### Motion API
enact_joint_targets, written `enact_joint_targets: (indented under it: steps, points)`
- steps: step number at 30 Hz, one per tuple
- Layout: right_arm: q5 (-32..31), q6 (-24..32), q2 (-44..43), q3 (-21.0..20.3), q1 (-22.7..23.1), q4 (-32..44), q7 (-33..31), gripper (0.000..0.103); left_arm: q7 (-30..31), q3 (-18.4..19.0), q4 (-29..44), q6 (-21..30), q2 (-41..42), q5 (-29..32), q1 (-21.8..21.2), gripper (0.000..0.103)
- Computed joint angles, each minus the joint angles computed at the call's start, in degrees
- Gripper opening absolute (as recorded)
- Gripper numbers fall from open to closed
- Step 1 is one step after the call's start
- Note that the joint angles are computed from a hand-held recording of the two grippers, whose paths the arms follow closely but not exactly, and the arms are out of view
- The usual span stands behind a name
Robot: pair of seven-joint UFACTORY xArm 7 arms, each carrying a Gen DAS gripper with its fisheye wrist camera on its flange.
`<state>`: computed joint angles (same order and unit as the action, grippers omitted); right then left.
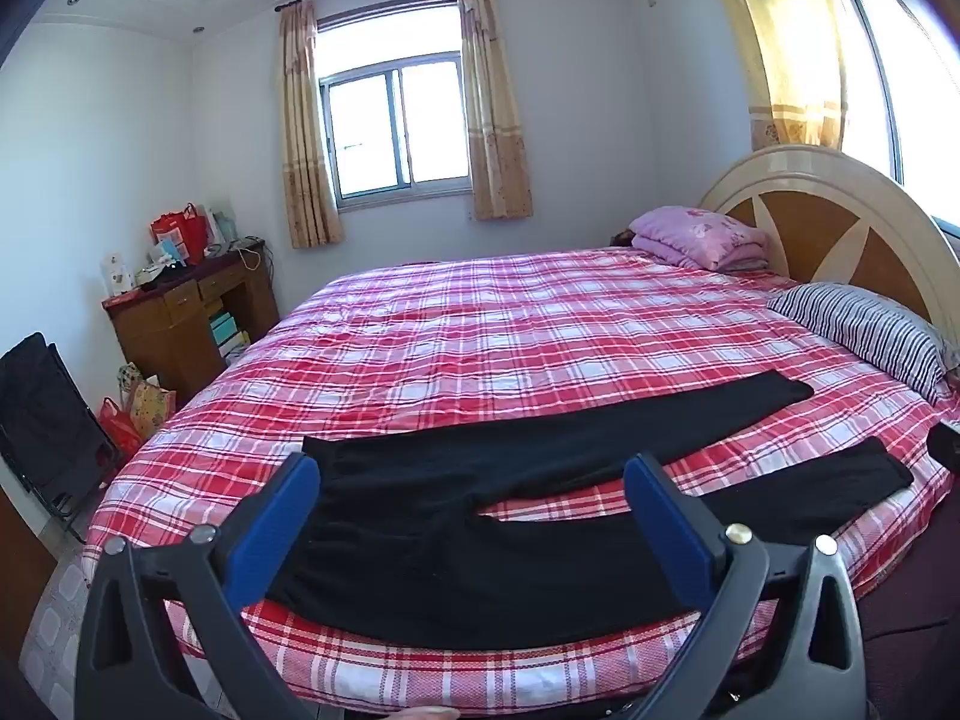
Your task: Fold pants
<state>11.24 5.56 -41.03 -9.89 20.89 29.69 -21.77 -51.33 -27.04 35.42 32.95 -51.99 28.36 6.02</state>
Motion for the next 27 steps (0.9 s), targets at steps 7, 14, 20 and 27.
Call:
enact_joint_targets:
  steps: [7,14,20,27]
  points:
    - [0.1,2.1,0.9,0.0,-0.5,1.1,0.1,0.102,-0.5,-2.0,1.0,0.9,0.6,2.2,1.7,0.103]
    - [0.3,1.9,1.4,0.5,-0.7,1.2,0.1,0.102,-0.2,-0.3,1.1,1.0,1.2,0.9,-0.5,0.103]
    - [0.7,1.8,1.7,0.4,-0.5,1.1,-0.3,0.102,-0.3,0.1,0.4,0.2,1.0,0.9,-0.5,0.103]
    - [1.0,1.8,2.5,0.5,-0.4,1.4,-0.4,0.102,-0.6,-0.1,0.2,0.1,1.3,0.9,-0.4,0.103]
